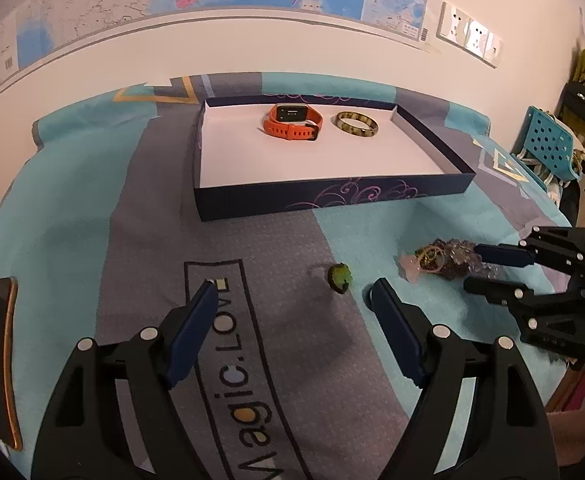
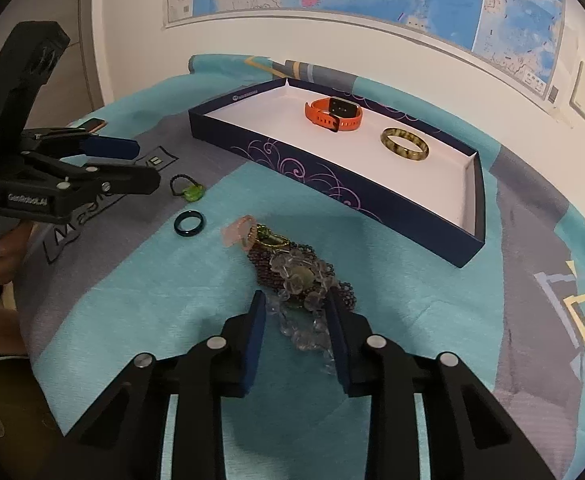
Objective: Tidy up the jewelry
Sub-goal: 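Move both tools back over the remaining jewelry pile, then grasp the clear crystal bracelet with the right tool while the left tool grasps the pink ring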
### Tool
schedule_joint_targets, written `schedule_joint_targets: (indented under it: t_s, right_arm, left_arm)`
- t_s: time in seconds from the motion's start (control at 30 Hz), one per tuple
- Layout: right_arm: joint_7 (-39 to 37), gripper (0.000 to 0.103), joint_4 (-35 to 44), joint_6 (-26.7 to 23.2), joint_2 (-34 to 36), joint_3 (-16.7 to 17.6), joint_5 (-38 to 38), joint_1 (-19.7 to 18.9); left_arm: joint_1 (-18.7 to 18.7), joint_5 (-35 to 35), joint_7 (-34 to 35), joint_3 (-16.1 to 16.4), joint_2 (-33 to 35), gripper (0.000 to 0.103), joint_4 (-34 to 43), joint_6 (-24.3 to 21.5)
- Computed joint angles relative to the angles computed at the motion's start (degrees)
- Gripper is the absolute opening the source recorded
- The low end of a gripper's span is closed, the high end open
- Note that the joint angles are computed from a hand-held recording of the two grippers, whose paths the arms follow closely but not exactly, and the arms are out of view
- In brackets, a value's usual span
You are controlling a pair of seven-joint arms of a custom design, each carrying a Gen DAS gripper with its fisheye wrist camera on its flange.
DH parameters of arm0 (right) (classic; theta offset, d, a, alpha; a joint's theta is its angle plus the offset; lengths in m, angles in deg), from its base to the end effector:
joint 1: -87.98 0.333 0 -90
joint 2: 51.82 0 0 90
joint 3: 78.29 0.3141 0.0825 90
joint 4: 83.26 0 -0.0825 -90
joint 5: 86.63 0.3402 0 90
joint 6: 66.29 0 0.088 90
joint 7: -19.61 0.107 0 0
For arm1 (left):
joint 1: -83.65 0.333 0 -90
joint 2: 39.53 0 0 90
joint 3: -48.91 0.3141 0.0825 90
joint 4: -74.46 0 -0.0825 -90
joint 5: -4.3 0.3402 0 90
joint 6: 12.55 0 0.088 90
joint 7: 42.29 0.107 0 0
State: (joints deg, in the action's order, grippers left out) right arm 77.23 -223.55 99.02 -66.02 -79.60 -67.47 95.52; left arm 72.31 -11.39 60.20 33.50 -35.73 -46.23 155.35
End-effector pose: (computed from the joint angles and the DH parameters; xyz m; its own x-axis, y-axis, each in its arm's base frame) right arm 0.4598 0.0305 0.4940 0.3391 -0.9368 0.0860 -0.7012 -0.3126 -0.6407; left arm 0.5146 -0.2365 0.4981 -0.4506 -0.8879 0.0930 -0.6716 0.2685 -0.6906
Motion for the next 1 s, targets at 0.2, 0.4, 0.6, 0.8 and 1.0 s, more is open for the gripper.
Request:
schedule_joint_targets:
  t_s: [0.2,0.4,0.6,0.8,1.0]
  right_arm:
    - [-2.82,0.013,1.0,-1.93,-0.23,-2.73,5.67,1.65]
    - [-6.75,0.009,1.63,-3.32,-1.1,-4.29,12.71,2.75]
    - [-10.05,0.009,3.03,-5.13,-1.83,-5.74,20.13,2.83]
    - [-11.71,0.009,3.8,-5.34,-2.64,-6.0,24.45,1.8]
    - [-13.22,0.009,3.86,-5.13,-2.89,-6.48,27.79,1.6]
  left_arm:
    - [-0.05,-2.56,2.81,-0.62,-0.2,0.078,-0.25,-0.45]
    - [-0.63,-3.73,4.17,-0.62,-0.32,0.078,-0.36,-0.71]
    - [-1.04,-5.16,6.05,-0.69,-0.61,0.078,-0.72,-0.55]
    - [-1.4,-5.31,6.61,-0.85,-0.24,0.077,-0.02,-0.87]
    - [-2.26,-10.26,15.79,-2.92,0.24,0.069,1.64,-0.04]
